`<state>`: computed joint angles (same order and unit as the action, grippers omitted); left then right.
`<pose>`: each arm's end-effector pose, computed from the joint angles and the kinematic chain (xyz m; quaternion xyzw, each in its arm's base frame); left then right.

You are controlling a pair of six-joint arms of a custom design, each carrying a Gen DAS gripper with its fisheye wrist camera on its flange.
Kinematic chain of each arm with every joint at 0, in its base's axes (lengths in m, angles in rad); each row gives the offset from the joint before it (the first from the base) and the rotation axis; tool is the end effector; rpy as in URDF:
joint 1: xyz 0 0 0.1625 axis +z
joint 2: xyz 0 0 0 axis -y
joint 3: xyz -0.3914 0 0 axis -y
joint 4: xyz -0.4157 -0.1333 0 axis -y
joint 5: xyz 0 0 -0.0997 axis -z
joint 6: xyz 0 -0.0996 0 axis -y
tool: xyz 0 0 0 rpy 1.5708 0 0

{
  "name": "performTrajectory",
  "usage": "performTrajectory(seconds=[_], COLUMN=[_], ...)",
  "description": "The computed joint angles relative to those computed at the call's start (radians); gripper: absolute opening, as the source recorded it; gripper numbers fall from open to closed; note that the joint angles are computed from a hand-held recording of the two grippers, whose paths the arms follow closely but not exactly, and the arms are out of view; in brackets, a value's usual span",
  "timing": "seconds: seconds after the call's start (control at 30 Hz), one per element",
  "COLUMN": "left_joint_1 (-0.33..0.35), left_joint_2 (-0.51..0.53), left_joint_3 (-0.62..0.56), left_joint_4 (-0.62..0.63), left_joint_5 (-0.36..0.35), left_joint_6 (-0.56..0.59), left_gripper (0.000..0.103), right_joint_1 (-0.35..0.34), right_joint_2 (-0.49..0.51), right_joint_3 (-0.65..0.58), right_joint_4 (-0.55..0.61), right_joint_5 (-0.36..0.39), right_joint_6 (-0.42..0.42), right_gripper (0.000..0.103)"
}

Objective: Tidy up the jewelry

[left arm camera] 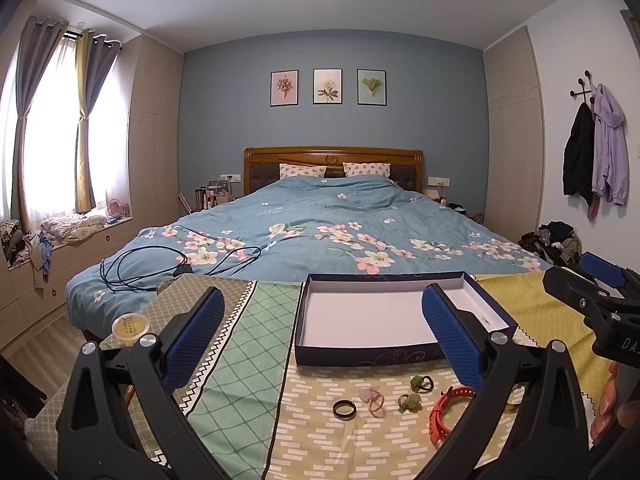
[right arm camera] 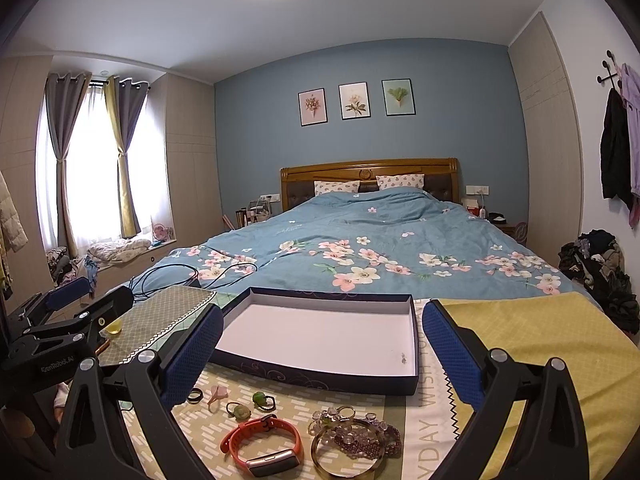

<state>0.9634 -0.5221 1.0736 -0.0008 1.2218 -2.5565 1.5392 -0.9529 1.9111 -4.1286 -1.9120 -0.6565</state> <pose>-0.2740 -0.6875 0.0059 0.4125 0.7588 -0.4825 0.1461 0.0823 -0.5596 0.2438 0.0952 -0.6909 0.6255 0.3498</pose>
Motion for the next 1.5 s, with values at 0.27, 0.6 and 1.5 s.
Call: performTrajectory(seconds=[0.27, 0.6, 1.5], left_joint_1=[0.0, -0.002, 0.0], left_joint_2=[0.004, 0.0, 0.011], left_joint_3=[-0.002, 0.002, -0.013], left_joint_4=[0.003, 0.002, 0.022], left_joint_5=[0.0, 0.0, -0.001], left_joint_6=[0.001, 0.001, 0.002], left_gripper=[0.097, 0.097, 0.097], right_joint_1=[-0.001, -0.001, 0.004], right_joint_2=[-0.004, -0.002, -0.006], right_joint_3=[0.003, 0.001, 0.001], right_joint_4=[0.008, 0.005, 0.029], right_joint_5=[-0.002, 0.0, -0.023], right_joint_6=[0.004, -0.003, -0.013], right_gripper=[0.096, 0.096, 0.096])
